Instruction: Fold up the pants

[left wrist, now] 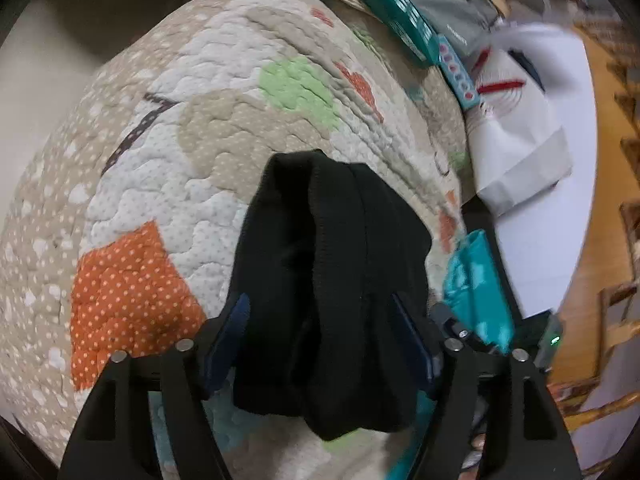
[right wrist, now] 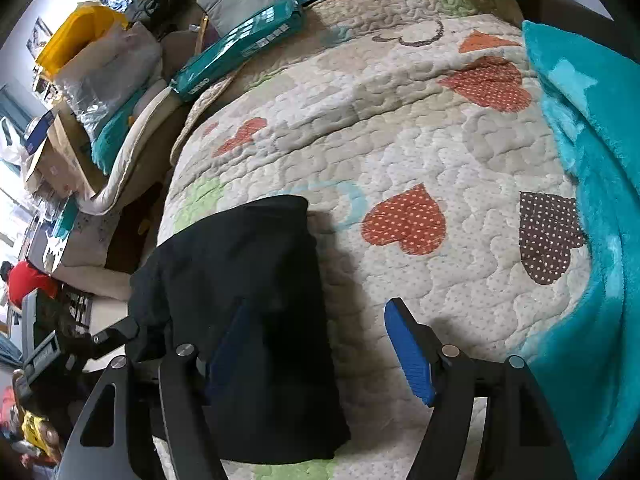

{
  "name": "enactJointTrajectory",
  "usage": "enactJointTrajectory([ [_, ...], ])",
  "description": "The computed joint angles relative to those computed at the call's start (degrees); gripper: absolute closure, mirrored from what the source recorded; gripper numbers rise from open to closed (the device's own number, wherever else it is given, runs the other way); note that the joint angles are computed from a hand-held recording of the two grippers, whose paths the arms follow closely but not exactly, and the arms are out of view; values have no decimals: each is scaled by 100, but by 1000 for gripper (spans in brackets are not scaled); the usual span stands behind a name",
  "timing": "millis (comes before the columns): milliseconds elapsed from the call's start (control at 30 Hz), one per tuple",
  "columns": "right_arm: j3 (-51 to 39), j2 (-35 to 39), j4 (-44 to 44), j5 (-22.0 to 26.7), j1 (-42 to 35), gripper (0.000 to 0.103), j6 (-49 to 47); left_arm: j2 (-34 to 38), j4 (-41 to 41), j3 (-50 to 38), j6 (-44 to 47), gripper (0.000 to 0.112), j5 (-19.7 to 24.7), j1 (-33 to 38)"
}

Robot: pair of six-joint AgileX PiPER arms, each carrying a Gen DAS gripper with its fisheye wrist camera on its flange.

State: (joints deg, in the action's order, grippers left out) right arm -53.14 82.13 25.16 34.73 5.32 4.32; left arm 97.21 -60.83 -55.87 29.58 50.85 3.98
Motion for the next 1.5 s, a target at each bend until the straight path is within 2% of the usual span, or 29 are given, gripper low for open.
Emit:
enactJointTrajectory([
  [200,7,197,479,-39,-144,25,-384,-79,1627,-201,-809,36,-950,-946],
  [300,20,520,1566,-3,-351,20,-1388,14,1523,-182,-736,28,-1083,-1024],
  [400,-92,982,2684,162,-465,20,-2420,150,1735,-407,-979,28,-1025,-1185],
  [467,-272,1426,3281,433,-423,20,-3025,233,1921,-540,-1059,46,-951,-1291],
  [500,-289,1541,3427,386,-328,20,-3160,239,2040,-575,-1148,48,-955,-1346],
  [567,-276,1463,3104,-82,86,26,-2954,162,1951,-497,-1064,64,-903,-1316],
  [600,-344,1394,2639,-187,292,30,-2610,115,1907,-454,-1050,65,-858,-1279],
  [667,-407,1254,2338,-176,408,53,-2430,56,1753,-417,-976,70,-764,-1191],
  [733,-485,1090,2393,-4,422,64,-2469,3,1540,-393,-861,70,-642,-1090],
  [800,-690,916,1775,-82,658,65,-1981,-50,1455,-518,-851,70,-529,-1042],
  [900,-1143,941,1410,51,704,65,-1781,7,1473,-939,-893,70,-290,-889],
  [1033,-2249,1681,1411,430,422,65,-1745,482,1729,-2041,-1281,70,91,-692],
  [1133,-3198,2441,1346,605,407,65,-1370,1078,2312,-3132,-1727,68,265,-694],
  [1200,-3667,2900,1205,660,411,57,-1136,1665,2602,-3911,-2087,64,500,-669],
  [1267,-4283,3458,381,879,494,41,-274,2235,3087,-4501,-2574,57,703,-664],
  [1333,-4226,3591,160,824,464,36,-3,2625,3280,-4851,-2788,55,946,-617],
  [1367,-3998,3497,393,697,395,30,-200,2643,3069,-4772,-2601,55,995,-539],
  [1433,-3488,3207,799,469,239,28,-595,2458,2722,-4458,-2171,55,874,-448],
  [1500,-3018,2811,772,223,163,27,-680,2205,2361,-4152,-1634,55,852,-332],
])
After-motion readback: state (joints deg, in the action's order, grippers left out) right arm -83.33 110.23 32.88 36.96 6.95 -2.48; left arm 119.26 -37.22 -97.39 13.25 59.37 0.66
